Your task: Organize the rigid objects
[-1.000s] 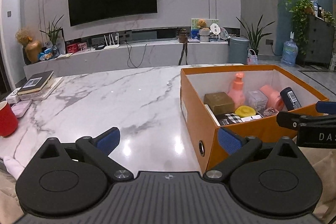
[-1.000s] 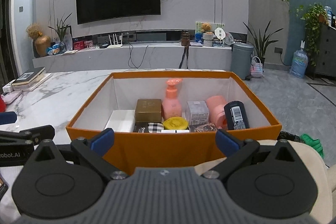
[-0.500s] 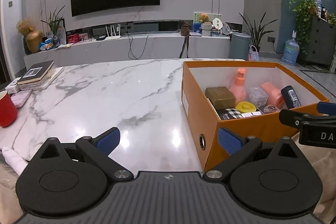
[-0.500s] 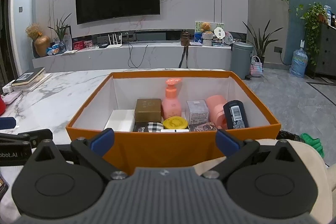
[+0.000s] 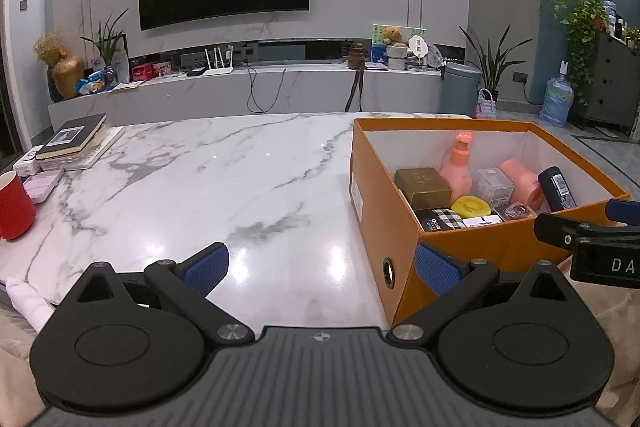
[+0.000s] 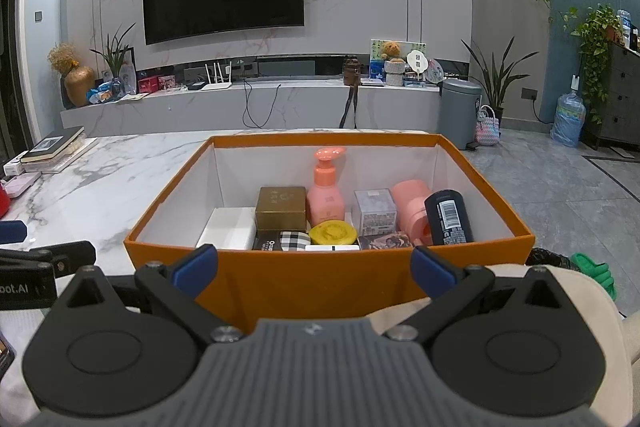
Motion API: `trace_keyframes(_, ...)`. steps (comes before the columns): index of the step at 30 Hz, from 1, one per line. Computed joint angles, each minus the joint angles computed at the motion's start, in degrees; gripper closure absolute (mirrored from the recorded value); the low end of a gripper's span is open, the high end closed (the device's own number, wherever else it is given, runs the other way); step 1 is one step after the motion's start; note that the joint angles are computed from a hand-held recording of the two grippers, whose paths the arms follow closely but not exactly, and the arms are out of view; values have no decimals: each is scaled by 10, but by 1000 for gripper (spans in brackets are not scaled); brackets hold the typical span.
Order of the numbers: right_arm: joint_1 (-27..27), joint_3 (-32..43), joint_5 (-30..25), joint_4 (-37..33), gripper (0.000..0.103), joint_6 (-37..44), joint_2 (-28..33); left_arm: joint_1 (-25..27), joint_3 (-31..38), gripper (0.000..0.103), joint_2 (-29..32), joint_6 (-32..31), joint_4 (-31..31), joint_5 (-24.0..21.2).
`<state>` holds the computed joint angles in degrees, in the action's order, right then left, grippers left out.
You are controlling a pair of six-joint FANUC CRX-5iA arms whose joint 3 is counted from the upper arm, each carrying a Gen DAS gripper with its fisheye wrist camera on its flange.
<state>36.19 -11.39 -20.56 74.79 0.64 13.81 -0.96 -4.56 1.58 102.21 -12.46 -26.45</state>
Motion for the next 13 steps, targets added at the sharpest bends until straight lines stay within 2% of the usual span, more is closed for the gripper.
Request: trace_keyframes(13,0,0,1,1,3,-1,0,-1,1,0,-2,4,-3,-1)
